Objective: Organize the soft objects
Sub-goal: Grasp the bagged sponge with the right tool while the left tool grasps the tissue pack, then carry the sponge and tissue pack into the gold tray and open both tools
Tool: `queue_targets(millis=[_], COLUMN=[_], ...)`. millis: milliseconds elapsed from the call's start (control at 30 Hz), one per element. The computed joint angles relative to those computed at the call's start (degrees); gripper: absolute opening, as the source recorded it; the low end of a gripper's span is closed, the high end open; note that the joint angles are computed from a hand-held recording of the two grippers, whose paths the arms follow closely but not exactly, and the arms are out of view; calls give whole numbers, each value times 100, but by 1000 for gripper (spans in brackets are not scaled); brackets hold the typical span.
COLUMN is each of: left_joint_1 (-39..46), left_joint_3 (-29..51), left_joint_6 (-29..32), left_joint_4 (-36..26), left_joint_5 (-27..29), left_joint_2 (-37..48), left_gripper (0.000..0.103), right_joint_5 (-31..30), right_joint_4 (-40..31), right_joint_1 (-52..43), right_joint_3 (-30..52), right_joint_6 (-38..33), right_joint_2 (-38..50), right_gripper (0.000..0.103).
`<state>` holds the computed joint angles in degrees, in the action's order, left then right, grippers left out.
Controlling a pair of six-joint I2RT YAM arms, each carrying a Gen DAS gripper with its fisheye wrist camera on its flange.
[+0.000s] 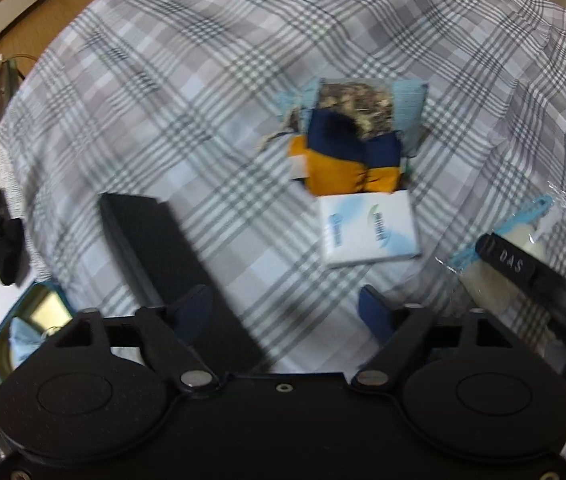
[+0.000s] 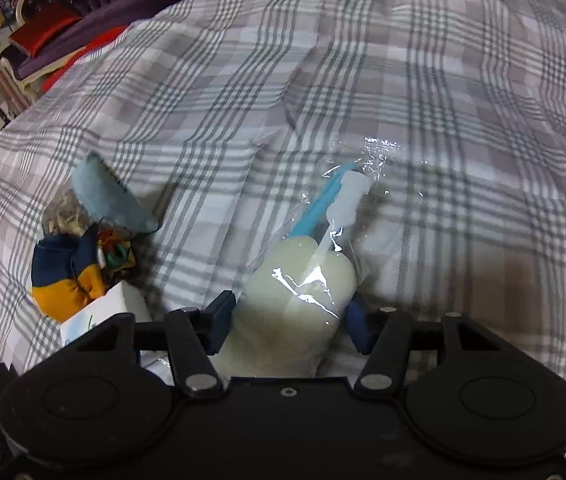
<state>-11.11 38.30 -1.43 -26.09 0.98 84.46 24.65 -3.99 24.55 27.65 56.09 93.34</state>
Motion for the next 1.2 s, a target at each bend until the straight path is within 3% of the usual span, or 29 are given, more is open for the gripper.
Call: queue_targets(millis=[100,367,600,933,1000,1067,1200], left_joint_1=[-325,-805,-969,-1109,-1082,-1014,-813], left_joint_3=[81,410,665,1093,1088,1105,964], left_joint_6=[-193,-534,-758,-1091,-1092,-1031,-958], left_joint_4=[196,592,828,1093,1175,1164,1020], left_joint_5=[-87,-281,-131,-337,-291,-155,4], left_joint_2=[265,1121,1730,2554,2560,2542,2122], left_gripper=[82,85,87,87,85,70,70], right_joint_5=[399,143,-123,-168,-136,-143,-40], right_joint_4=[-130,278,661,849,863,917,1024], right_joint_1=[2,-441,-751,-748,-714,-707,-649], right_joint_3=[-82,-616,-774,-856,-856,-878,-999], right_joint_6=[83,-21,-109,-143,-140,-176,-193], right_joint_2=[-133,-679,-591,-601,-582,-588,-745], right_gripper=[56,57,57,57,57,57,56])
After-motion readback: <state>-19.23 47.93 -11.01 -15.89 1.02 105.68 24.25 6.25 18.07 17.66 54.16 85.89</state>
